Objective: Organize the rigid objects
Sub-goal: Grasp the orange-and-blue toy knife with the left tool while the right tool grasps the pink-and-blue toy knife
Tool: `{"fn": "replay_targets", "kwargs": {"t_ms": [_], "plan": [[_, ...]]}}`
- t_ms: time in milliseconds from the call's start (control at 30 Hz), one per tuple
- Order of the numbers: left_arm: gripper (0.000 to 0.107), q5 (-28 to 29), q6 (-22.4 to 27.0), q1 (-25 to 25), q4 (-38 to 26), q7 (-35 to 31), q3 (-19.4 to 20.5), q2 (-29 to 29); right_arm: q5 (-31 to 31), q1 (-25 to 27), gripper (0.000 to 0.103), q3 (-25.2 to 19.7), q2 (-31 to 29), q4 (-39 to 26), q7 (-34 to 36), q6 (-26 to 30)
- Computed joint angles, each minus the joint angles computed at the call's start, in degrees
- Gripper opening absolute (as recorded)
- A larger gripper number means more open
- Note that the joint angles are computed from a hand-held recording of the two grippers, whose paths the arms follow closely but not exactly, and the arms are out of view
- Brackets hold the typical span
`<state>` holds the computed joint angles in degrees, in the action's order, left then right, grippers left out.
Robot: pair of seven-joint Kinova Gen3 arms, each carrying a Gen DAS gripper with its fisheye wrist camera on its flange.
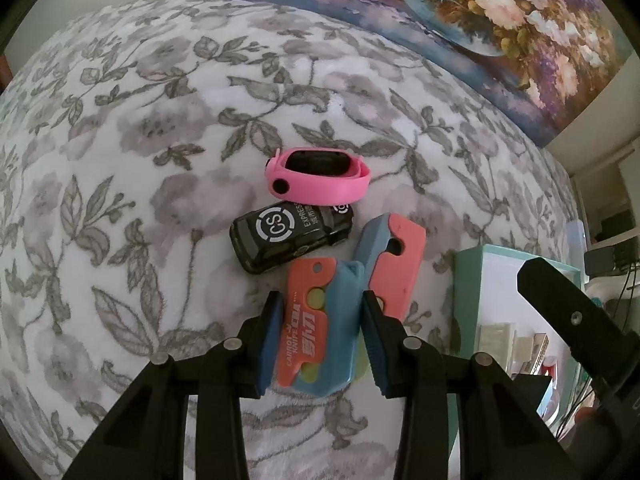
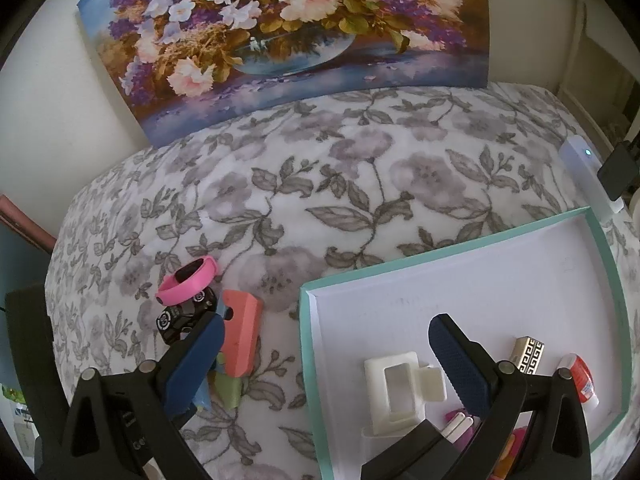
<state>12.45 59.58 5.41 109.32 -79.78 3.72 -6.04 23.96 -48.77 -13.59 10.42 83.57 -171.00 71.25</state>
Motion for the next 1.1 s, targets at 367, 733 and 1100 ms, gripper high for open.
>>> {"fn": "replay_targets", "kwargs": {"t_ms": [367,733,1100], "plan": [[0.04,-8.5,4.6,-1.7,-1.0,6.0,0.3,-1.2,0.5,-1.7,0.103,-0.1,1.9,-1.8,2.8,-2.0],[0.039,-13.3,5.6,-5.6,0.8,7.4,-2.5,-2.6,0.0,-4.5,0.085,0.8,5.5,-5.4,7.3,-4.5],[0.039,-12.3,4.2,-8.2,1.6,4.9,-3.1,-2.3,-2.1,-6.3,0.072,2.9,10.0,-6.9,11.1,-4.3]]}}
